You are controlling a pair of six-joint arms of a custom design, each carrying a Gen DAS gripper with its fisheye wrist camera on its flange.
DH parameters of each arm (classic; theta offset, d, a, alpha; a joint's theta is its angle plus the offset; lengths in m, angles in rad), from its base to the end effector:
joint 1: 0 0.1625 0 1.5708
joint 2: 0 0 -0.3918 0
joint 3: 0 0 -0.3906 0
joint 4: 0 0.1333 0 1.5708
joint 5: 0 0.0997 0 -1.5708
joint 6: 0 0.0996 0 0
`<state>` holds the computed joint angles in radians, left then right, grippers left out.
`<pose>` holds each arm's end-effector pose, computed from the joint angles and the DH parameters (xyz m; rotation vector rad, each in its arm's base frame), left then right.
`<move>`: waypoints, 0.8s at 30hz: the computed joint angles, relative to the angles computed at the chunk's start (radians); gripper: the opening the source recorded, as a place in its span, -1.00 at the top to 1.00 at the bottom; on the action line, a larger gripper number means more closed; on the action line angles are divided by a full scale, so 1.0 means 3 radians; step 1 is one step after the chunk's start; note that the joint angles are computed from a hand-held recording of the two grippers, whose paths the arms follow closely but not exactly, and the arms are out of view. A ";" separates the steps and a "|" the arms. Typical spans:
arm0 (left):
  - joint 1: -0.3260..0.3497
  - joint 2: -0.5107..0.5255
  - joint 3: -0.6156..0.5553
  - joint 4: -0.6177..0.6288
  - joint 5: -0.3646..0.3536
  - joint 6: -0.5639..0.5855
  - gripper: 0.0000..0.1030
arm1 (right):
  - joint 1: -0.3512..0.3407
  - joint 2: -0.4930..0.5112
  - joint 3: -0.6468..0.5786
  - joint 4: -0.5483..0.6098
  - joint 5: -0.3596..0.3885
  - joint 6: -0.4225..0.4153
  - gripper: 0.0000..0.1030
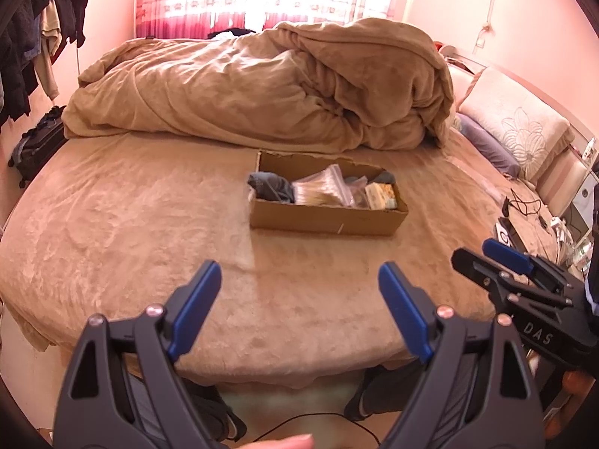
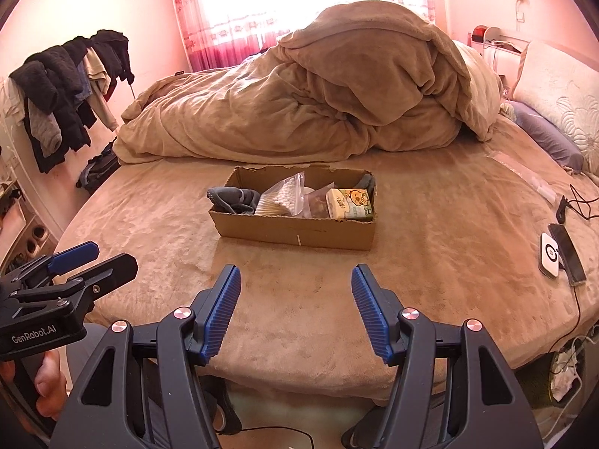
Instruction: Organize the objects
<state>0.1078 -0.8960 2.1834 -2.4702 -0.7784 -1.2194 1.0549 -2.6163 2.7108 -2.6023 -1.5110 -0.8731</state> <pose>-0.3954 -0.2482 -0.0090 0.4981 2.4101 -0.8894 0.0279 -0.2331 0.3436 0.4632 -2.3607 0.9814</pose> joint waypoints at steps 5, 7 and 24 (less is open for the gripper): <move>0.0026 -0.0005 0.0017 -0.0046 -0.0013 0.0025 -0.69 | -0.0005 0.0056 -0.0007 -0.0037 0.0003 -0.0004 -0.26; 0.0037 0.0011 0.0009 -0.0068 -0.0018 0.0045 -0.69 | -0.0019 0.0076 -0.0006 -0.0062 0.0007 -0.0003 -0.26; 0.0061 -0.0006 0.0031 -0.0051 0.0014 0.0013 -0.69 | 0.0132 0.0218 -0.0030 -0.0166 -0.0139 0.0062 -0.26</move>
